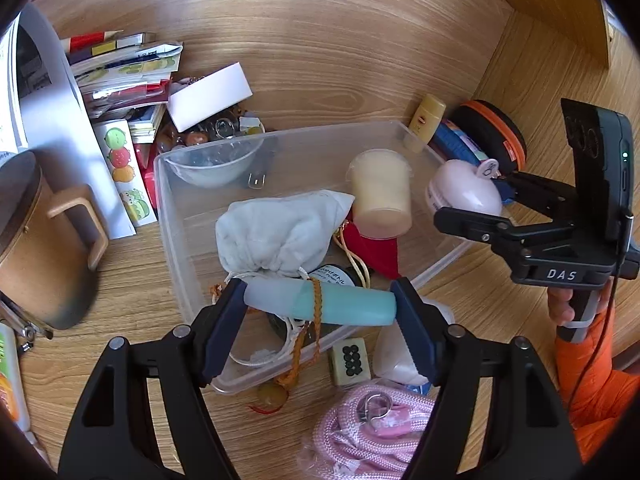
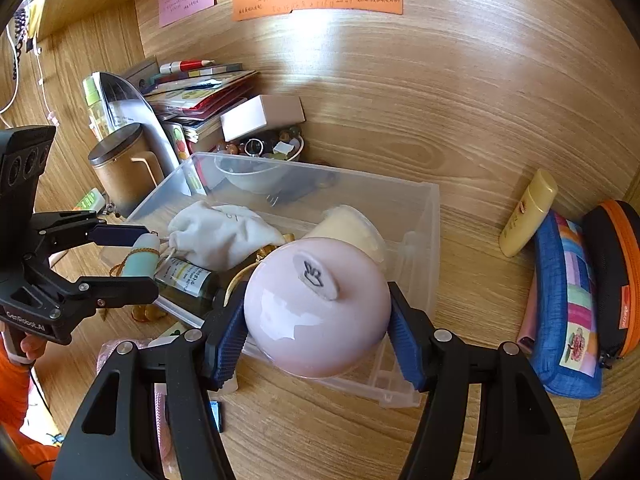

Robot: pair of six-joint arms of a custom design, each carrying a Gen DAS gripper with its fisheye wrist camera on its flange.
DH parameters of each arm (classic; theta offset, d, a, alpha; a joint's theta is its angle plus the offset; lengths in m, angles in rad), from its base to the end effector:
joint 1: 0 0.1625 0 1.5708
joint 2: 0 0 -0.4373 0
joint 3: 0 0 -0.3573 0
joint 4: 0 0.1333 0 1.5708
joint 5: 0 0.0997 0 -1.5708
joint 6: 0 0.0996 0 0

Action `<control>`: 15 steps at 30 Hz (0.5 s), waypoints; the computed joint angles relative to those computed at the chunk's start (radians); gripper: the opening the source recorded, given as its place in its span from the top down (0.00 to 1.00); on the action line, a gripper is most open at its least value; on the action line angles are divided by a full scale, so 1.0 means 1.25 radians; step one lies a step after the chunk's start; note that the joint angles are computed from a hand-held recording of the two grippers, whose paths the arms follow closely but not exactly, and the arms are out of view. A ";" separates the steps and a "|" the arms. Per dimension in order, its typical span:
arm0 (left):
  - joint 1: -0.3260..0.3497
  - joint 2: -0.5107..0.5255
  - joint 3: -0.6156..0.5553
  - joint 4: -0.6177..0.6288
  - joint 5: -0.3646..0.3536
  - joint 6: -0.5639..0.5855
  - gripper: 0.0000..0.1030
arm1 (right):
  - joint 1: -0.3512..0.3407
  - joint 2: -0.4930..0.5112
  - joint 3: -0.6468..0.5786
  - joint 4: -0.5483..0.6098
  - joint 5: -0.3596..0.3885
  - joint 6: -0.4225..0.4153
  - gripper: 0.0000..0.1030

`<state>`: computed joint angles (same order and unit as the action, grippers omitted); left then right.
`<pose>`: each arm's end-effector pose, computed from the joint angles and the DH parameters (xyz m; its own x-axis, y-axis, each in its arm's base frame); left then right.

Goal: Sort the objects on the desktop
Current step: 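Carry the pink container and blue-green tube into the clear box and open both tools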

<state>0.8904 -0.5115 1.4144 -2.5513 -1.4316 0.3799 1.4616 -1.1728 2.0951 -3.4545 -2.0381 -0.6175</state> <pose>-0.3321 -0.6442 0.0054 -0.4886 0.8582 -0.1572 0.8705 0.4918 -0.0207 0.0318 -0.5218 0.3117 -0.7269 0.0493 0.6850 -0.4397 0.7328 -0.5193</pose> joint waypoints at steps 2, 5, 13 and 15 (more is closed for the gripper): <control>-0.002 -0.002 0.003 0.001 0.002 -0.002 0.28 | 0.001 0.005 -0.006 0.002 -0.003 0.000 0.42; -0.007 -0.004 0.012 0.004 0.007 0.003 0.24 | 0.002 0.014 -0.012 0.004 -0.007 0.000 0.42; -0.024 -0.004 0.046 -0.038 0.032 0.020 0.08 | -0.004 0.027 -0.021 0.017 -0.008 0.013 0.42; -0.021 -0.004 0.046 -0.038 0.024 0.018 0.07 | -0.007 0.026 -0.020 0.016 -0.002 0.017 0.42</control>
<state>0.8641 -0.5171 1.4715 -2.5986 -1.4014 0.4019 1.4532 -1.1399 2.0706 -3.4346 -2.0408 -0.5966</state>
